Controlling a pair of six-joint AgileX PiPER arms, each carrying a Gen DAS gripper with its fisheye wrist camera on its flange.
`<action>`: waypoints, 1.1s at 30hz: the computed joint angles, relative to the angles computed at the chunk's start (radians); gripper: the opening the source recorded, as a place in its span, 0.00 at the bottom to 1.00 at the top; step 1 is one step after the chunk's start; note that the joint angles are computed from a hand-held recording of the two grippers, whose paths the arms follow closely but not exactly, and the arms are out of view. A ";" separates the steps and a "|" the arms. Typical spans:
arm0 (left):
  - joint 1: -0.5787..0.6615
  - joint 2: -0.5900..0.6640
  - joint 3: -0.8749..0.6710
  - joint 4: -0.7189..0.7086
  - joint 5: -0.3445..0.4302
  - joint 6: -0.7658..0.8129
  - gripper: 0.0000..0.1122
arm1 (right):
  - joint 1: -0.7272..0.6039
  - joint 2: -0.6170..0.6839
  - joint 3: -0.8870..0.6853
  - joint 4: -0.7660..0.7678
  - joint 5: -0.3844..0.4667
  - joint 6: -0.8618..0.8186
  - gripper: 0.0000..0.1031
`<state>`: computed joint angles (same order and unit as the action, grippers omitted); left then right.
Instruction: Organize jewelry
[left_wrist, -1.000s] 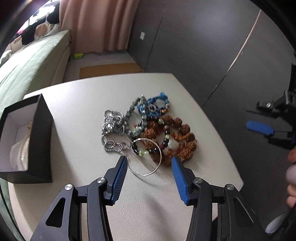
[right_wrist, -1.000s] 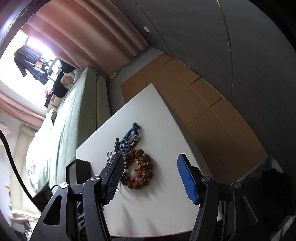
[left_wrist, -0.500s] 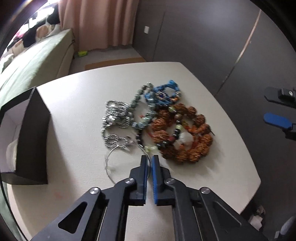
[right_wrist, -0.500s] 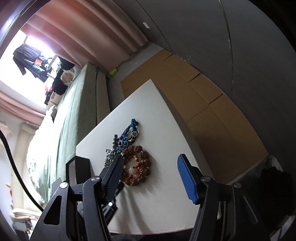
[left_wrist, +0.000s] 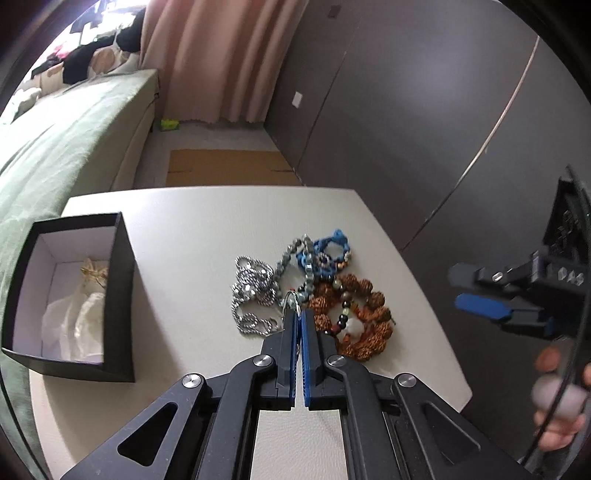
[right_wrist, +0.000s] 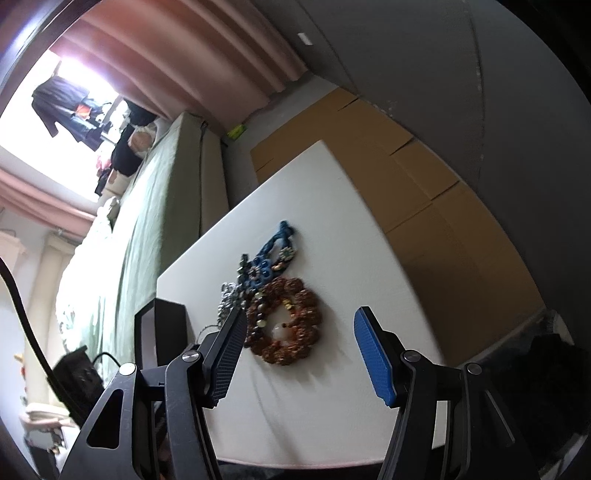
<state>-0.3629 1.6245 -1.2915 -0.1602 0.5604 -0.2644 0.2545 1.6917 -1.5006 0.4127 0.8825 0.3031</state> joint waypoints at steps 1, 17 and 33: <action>0.009 -0.007 0.003 -0.012 -0.001 0.009 0.01 | 0.011 0.011 -0.008 0.005 -0.004 -0.005 0.59; 0.222 -0.100 0.047 -0.265 -0.016 0.228 0.01 | 0.124 0.268 -0.198 0.052 0.011 0.017 0.33; 0.431 -0.086 0.057 -0.402 0.036 0.327 0.01 | 0.156 0.217 -0.202 0.076 -0.102 -0.008 0.10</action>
